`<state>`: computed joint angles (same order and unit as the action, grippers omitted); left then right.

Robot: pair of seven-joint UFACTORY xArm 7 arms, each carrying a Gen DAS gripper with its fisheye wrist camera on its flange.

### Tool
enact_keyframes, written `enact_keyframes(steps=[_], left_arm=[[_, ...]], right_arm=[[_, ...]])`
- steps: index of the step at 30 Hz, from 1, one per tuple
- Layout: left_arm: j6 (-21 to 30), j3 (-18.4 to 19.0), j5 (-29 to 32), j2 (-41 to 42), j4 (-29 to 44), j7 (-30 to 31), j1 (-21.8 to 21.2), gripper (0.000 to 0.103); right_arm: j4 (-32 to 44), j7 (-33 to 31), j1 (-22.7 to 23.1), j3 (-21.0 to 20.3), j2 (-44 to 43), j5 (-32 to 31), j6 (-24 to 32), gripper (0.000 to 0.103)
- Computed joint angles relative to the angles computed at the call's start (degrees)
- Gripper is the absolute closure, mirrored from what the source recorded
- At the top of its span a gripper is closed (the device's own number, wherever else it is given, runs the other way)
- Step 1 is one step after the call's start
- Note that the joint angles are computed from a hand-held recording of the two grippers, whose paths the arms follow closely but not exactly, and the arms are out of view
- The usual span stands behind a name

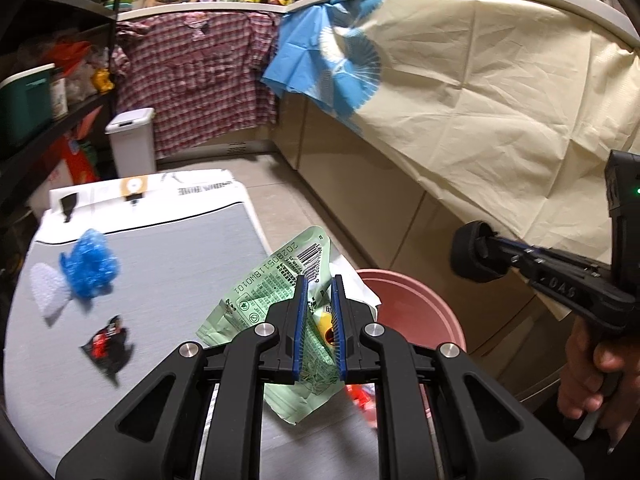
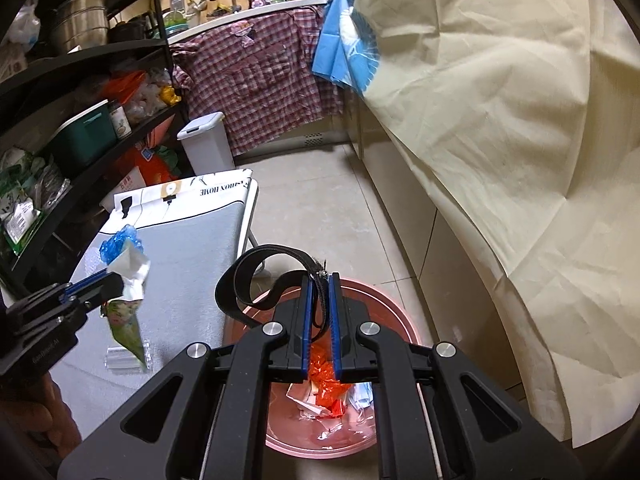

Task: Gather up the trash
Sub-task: 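Carry the green wrapper and black strap over the pink bucket with both tools, then open both tools to drop the green wrapper and black strap into the bucket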

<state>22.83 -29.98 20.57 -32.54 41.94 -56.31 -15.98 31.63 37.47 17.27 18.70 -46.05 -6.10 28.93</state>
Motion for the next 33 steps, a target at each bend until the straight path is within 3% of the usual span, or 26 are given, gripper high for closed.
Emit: enact_keyframes(steps=[15, 24, 33], left_arm=[[-8.4, -2.95, 6.5, 10.69, 4.95, -3.63, 1.99, 0.091], [-12.2, -0.68, 7.58, 15.9, 4.97, -2.76, -1.76, 0.091], [-10.46, 0.04, 11.74, 19.56, 6.63, -5.25, -3.19, 0.091]], right_arm=[[-1.37, 2.76, -1.97, -1.26, -0.23, -0.17, 1.13, 0.095], [-1.36, 2.0, -1.91, -1.6, 0.43, -0.14, 1.25, 0.095], [-0.58, 1.01, -1.27, -1.4, 3.0, -0.1, 1.14, 0.094]])
